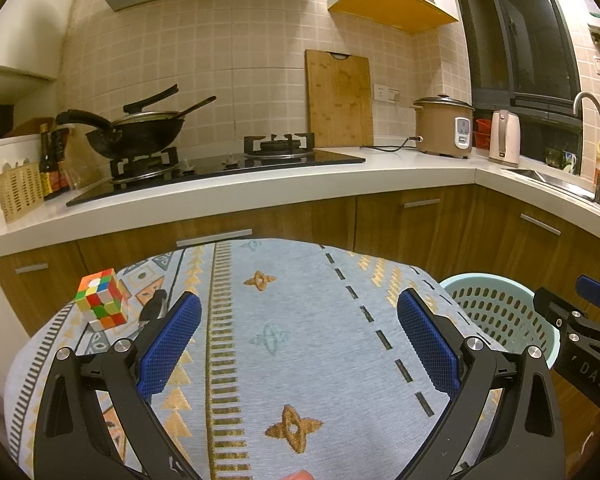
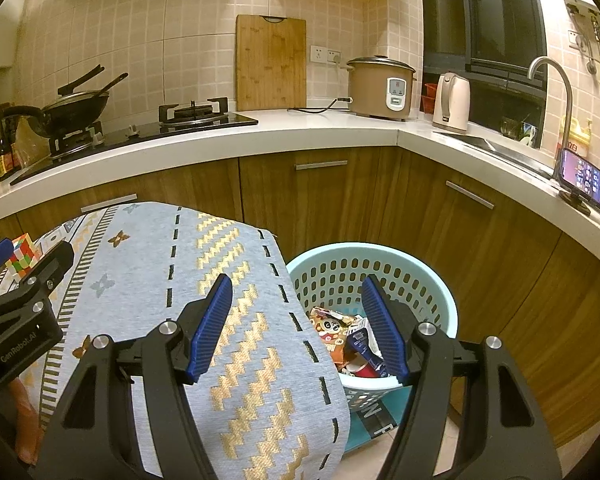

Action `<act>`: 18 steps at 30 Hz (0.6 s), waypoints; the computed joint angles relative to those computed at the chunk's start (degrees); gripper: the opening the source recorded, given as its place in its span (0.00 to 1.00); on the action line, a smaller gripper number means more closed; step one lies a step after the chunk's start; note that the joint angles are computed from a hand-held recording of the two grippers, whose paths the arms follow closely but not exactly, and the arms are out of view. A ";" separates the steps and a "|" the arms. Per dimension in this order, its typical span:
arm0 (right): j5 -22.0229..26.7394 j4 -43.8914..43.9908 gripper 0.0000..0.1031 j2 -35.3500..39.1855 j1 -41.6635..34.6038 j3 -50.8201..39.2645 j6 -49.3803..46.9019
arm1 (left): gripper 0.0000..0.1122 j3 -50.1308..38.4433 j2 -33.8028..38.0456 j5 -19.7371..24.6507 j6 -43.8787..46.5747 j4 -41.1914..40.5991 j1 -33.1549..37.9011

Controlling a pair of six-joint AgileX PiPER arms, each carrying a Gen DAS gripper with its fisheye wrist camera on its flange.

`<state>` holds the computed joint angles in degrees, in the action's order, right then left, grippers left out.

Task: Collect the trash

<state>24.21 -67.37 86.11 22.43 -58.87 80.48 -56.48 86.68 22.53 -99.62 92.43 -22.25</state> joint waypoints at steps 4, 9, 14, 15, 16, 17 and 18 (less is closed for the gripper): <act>0.25 0.20 0.61 0.27 0.22 -0.19 -0.18 | 0.85 0.10 0.01 0.22 -0.51 0.61 -0.03; 0.34 0.43 0.61 0.40 0.27 -0.40 -0.35 | 0.85 0.20 -0.03 0.64 -0.84 0.80 -0.26; 0.68 0.39 0.61 0.61 0.57 -0.50 -0.21 | 0.85 0.22 0.00 0.78 -0.92 0.84 -0.38; 0.80 0.31 0.61 0.58 0.64 -0.45 -0.10 | 0.85 0.22 0.00 0.78 -0.92 0.84 -0.38; 0.66 0.38 0.61 0.58 0.59 -0.42 -0.13 | 0.85 0.23 -0.03 0.70 -0.99 0.85 -0.39; 0.50 0.57 0.61 0.58 0.53 -0.43 -0.31 | 0.85 0.36 -0.16 0.17 -1.31 1.19 -0.16; 0.50 0.41 0.61 0.63 0.56 -0.41 -0.11 | 0.85 0.50 -0.30 0.18 -1.56 1.30 -0.27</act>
